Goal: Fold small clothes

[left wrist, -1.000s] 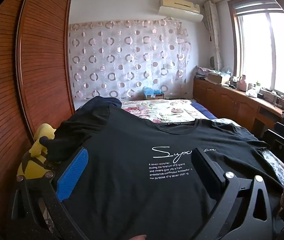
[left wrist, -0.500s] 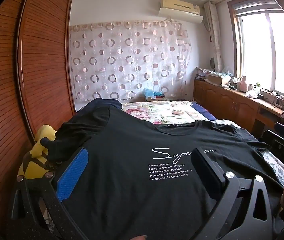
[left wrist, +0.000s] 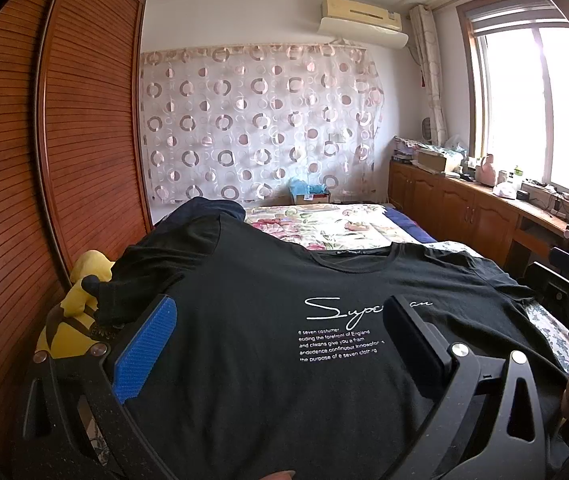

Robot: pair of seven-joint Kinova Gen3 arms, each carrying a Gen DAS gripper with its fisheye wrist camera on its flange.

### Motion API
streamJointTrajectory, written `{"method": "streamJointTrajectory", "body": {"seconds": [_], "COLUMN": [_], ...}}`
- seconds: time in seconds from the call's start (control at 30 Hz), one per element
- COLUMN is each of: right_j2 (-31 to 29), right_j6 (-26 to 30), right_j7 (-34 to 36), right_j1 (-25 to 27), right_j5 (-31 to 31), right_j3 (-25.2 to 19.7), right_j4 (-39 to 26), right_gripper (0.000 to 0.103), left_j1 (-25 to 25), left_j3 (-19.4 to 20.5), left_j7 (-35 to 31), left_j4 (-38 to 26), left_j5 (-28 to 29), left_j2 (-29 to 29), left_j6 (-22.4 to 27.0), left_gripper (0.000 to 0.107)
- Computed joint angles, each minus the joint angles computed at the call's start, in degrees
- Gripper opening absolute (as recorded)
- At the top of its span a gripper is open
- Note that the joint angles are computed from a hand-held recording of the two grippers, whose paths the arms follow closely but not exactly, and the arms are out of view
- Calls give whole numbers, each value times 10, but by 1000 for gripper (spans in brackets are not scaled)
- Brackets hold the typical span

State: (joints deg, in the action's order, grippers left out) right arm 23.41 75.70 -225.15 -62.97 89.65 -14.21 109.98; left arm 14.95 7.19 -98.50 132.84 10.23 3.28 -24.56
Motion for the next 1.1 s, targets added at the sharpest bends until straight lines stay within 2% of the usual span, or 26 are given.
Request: {"method": "streamJointTrajectory", "body": {"seconds": [1.1], "right_j2": [-2], "right_j6": [0], "right_j7": [4], "right_j1": [0], "right_j5": [-9], "right_j3": [1], "right_j4": [-2], "right_gripper": [103], "left_j1": [2], "left_j3": [0], "left_j7": [-3], "left_j4": [2], "left_j5": [4], "left_j2": [1], "left_j6": [-6], "left_gripper": [103]}}
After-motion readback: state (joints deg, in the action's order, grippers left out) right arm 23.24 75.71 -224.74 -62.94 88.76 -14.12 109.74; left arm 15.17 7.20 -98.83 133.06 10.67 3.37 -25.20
